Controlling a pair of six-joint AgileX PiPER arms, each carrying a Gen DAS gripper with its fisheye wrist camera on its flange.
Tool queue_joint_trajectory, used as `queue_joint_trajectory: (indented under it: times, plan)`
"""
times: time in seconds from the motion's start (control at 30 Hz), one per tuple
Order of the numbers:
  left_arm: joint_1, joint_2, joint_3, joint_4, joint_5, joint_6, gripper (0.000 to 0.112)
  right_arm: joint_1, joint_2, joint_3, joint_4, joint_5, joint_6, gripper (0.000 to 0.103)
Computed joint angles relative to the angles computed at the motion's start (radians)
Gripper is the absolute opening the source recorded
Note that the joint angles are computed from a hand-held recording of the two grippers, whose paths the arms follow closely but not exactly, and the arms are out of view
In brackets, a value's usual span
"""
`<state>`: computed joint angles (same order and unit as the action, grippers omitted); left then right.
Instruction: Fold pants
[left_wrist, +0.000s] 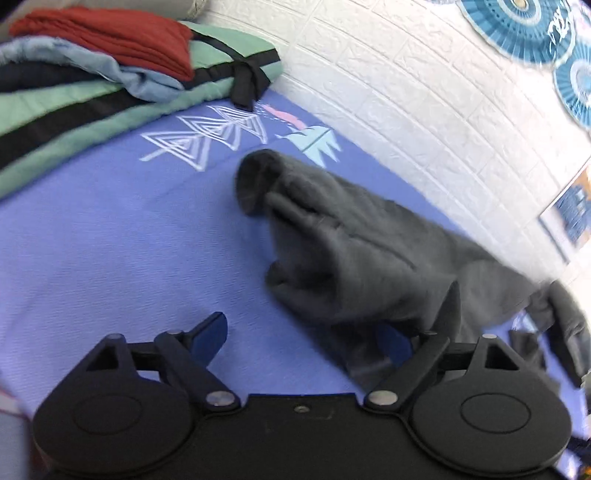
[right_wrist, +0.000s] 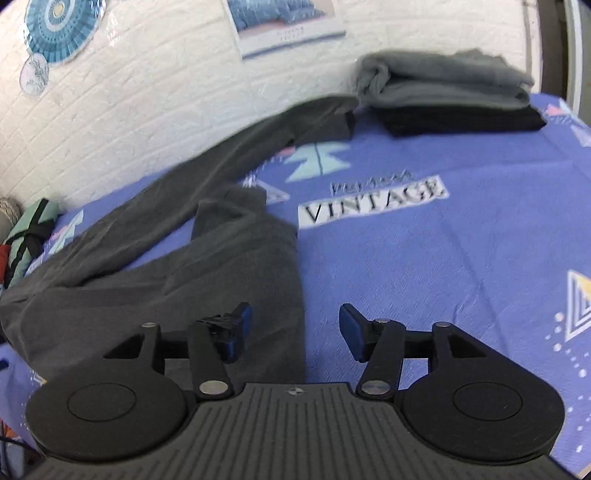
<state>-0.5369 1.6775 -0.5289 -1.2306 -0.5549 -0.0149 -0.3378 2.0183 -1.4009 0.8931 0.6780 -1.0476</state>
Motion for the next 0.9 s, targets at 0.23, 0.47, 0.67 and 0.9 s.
queue_joint_trajectory:
  times: [0.23, 0.47, 0.67, 0.9]
  plan:
    - [0.114, 0.049, -0.105, 0.179, 0.041, -0.015, 0.0, 0.027, 0.054, -0.048, -0.028, 0.053, 0.035, 0.009]
    - [0.19, 0.013, -0.22, -0.101, -0.027, 0.354, 0.0, 0.099, 0.06, -0.195, 0.148, 0.035, -0.068, 0.004]
    - [0.26, 0.118, -0.374, -0.314, -0.087, 0.632, 0.0, 0.221, 0.245, -0.544, 0.131, 0.075, 0.059, 0.007]
    - [0.334, 0.249, -0.473, -0.443, -0.084, 0.825, 0.0, 0.271, 0.428, -0.784, -0.04, 0.141, 0.295, 0.046]
